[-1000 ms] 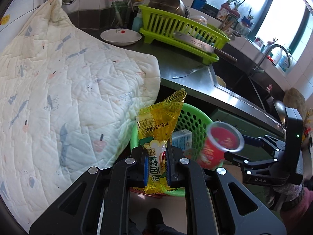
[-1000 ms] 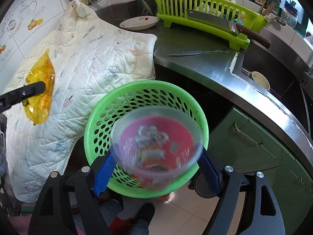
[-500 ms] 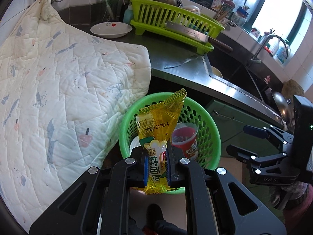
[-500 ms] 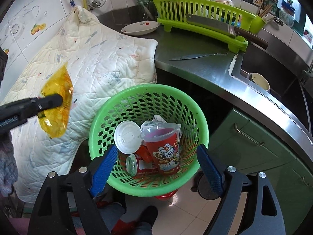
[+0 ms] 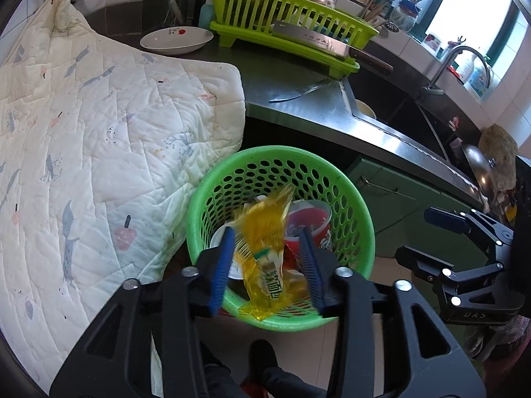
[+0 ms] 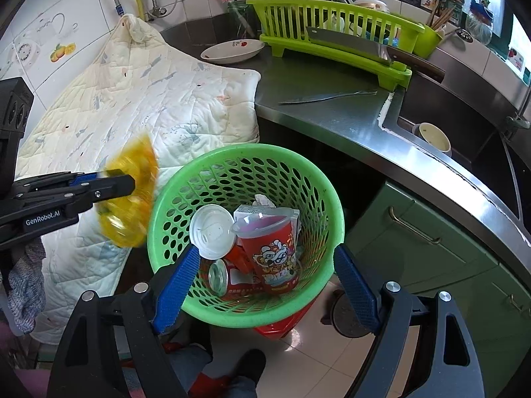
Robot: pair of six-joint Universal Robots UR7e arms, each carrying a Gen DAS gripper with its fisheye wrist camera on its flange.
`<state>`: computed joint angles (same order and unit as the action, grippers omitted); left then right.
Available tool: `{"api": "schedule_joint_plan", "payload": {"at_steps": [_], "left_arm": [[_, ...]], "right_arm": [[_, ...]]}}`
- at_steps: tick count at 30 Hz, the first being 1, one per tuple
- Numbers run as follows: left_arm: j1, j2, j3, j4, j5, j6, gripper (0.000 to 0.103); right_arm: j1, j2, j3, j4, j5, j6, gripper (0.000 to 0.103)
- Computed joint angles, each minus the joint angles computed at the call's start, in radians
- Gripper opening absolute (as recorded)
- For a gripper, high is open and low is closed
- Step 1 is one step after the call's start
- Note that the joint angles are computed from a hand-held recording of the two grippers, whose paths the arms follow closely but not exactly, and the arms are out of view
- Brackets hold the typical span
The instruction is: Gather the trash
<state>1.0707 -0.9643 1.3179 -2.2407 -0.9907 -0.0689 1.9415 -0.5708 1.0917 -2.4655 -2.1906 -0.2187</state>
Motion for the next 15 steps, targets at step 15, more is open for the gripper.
{"api": "schedule_joint_plan", "payload": {"at_steps": [15], "left_arm": [[-0.009, -0.034, 0.033, -0.053, 0.057, -0.002, 0.062]], "right_arm": [[0.002, -0.001, 0.002, -0.015, 0.023, -0.005, 0.080]]}}
